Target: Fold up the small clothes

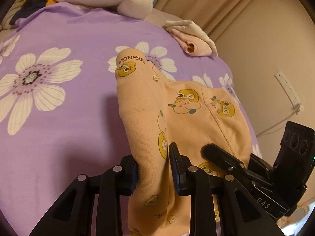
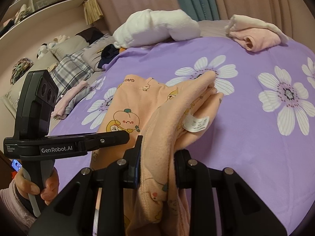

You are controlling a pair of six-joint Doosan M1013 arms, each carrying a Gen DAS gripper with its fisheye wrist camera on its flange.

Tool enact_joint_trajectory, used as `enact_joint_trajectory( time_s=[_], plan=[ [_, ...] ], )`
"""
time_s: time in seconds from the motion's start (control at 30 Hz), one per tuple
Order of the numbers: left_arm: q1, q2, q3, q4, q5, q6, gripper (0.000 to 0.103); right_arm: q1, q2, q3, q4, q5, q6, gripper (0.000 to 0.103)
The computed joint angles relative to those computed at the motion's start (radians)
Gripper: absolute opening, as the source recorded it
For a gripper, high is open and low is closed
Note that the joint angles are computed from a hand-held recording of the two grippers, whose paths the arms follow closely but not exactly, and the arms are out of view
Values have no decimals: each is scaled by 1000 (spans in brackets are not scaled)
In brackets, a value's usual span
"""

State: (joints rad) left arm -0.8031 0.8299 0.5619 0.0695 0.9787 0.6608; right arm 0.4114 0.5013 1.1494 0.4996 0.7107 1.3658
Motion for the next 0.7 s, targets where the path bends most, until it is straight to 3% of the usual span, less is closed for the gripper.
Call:
enact_joint_trajectory(
  time_s=[0.27,0.7],
  plan=[
    [8,-50,92,22,-47,-35,27,18,28,-51,-2,29,-16,26],
    [30,-74,147,19,-62,-51,27,34,79,-124,9,76,-26,26]
  ],
)
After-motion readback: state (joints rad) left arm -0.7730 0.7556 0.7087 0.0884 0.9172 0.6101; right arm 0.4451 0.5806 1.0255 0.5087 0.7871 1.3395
